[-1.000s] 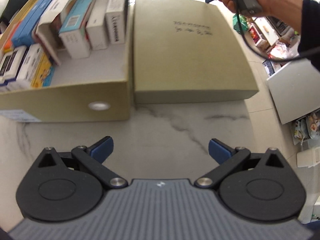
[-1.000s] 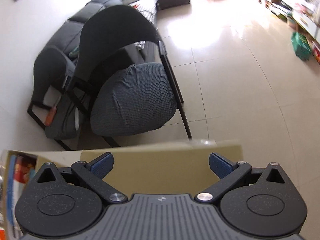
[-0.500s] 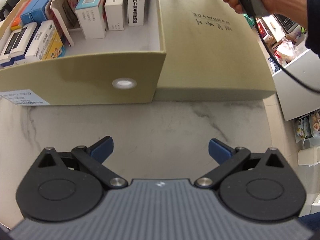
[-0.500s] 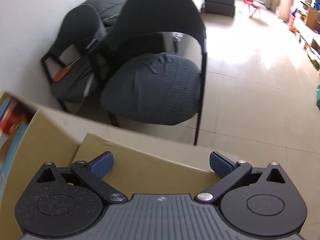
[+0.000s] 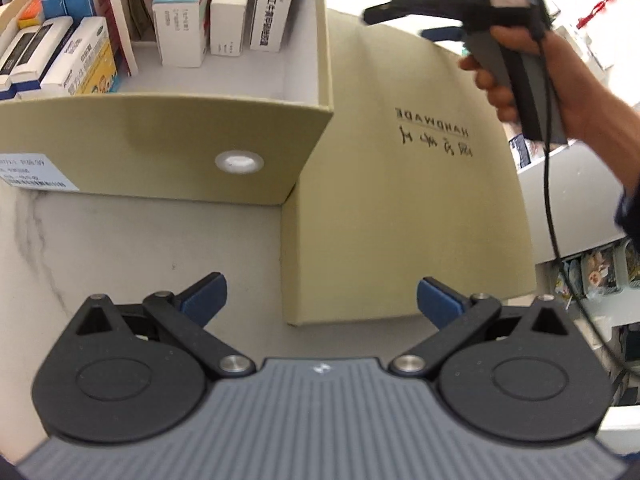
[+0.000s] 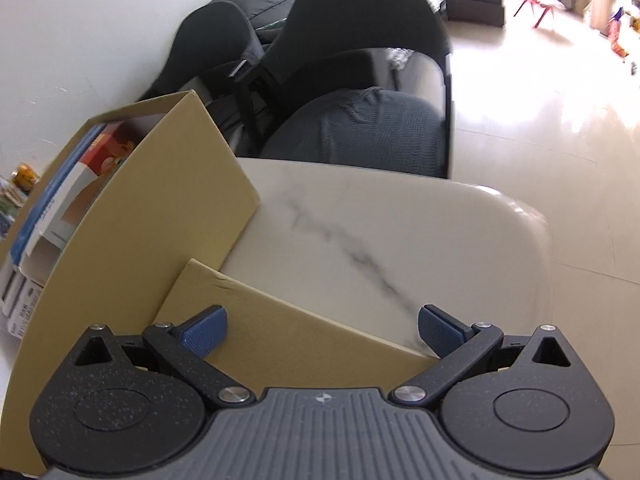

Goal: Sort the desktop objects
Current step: 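Grasp the lid edge with the right gripper and lift it up, then grasp the opposite lid edge with the left gripper while the right gripper holds it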

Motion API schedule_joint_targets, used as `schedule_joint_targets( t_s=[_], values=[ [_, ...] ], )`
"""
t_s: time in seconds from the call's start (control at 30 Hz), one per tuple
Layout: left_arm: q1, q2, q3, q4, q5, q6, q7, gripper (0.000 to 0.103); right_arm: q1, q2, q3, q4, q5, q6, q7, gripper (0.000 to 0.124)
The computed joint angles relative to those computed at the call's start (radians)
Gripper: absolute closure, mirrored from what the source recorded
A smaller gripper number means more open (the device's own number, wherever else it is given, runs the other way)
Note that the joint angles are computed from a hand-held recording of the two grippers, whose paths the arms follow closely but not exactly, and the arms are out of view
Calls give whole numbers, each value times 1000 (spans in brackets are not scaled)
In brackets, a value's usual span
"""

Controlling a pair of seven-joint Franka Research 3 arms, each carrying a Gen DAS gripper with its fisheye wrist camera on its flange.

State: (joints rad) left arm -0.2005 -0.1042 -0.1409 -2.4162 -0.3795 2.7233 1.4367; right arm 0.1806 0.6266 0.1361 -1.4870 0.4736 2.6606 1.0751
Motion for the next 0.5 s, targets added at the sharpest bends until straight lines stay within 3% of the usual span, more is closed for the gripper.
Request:
schedule_joint_targets(
  t_s=[0.1,0.17,0.23,0.37,0.5],
  values=[
    [3,20,-8,10,27,26,-29,0,-30,-123,23,-179,107,160,36,22],
    [8,45,-16,22,54,52,-60,0,-73,-218,52,-311,205,216,25,21],
    [10,68,-22,36,62,69,-70,0,-76,-308,35,-442,247,262,35,21],
    [17,114,-39,60,74,106,-89,0,-56,-459,-23,-669,265,278,104,21],
    [26,148,-55,74,113,148,-137,0,-42,-538,-54,-793,305,249,97,21]
  ],
)
